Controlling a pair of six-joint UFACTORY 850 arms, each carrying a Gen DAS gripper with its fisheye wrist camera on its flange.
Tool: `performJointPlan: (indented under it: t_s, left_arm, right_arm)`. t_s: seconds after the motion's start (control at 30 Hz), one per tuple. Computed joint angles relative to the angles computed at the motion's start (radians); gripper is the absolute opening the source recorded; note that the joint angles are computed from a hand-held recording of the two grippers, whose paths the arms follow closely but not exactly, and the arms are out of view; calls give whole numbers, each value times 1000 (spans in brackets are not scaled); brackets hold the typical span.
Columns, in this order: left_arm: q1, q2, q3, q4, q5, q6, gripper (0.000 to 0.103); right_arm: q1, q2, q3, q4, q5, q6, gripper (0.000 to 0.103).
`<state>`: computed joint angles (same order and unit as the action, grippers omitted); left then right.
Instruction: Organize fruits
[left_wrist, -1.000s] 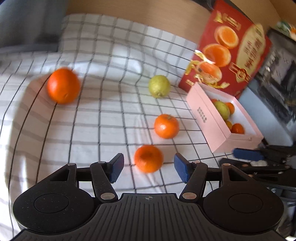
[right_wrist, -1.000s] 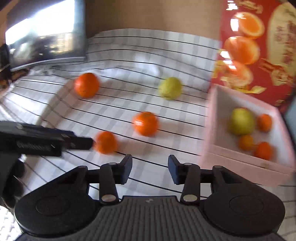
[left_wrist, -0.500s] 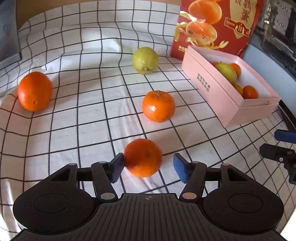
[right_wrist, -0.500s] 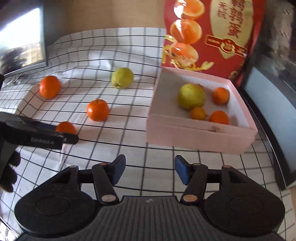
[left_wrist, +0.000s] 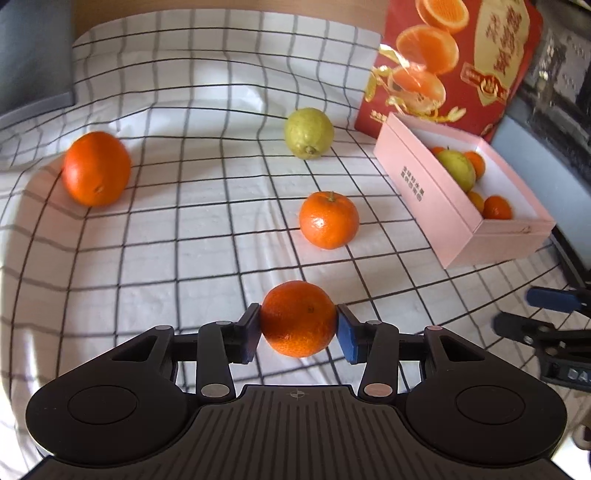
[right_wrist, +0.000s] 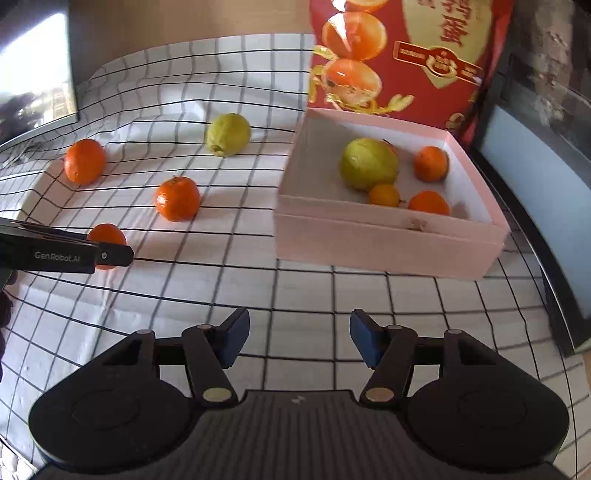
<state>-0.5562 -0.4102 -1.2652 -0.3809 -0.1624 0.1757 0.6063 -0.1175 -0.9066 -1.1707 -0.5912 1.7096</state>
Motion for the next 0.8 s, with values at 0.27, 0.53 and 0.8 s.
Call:
performJointPlan:
  t_s: [0.27, 0.53, 0.8]
  left_arm:
    - [52, 104, 109, -13, 32, -116, 48]
    - [105, 176, 196, -249, 48, 25, 48]
    - [120, 245, 270, 46, 51, -325, 48]
  right_arm:
    - [-36, -105, -190, -68, 120, -150, 68]
    - [-182, -457, -707, 429, 69, -646, 78]
    - [-232, -681, -986, 526, -50, -676, 86]
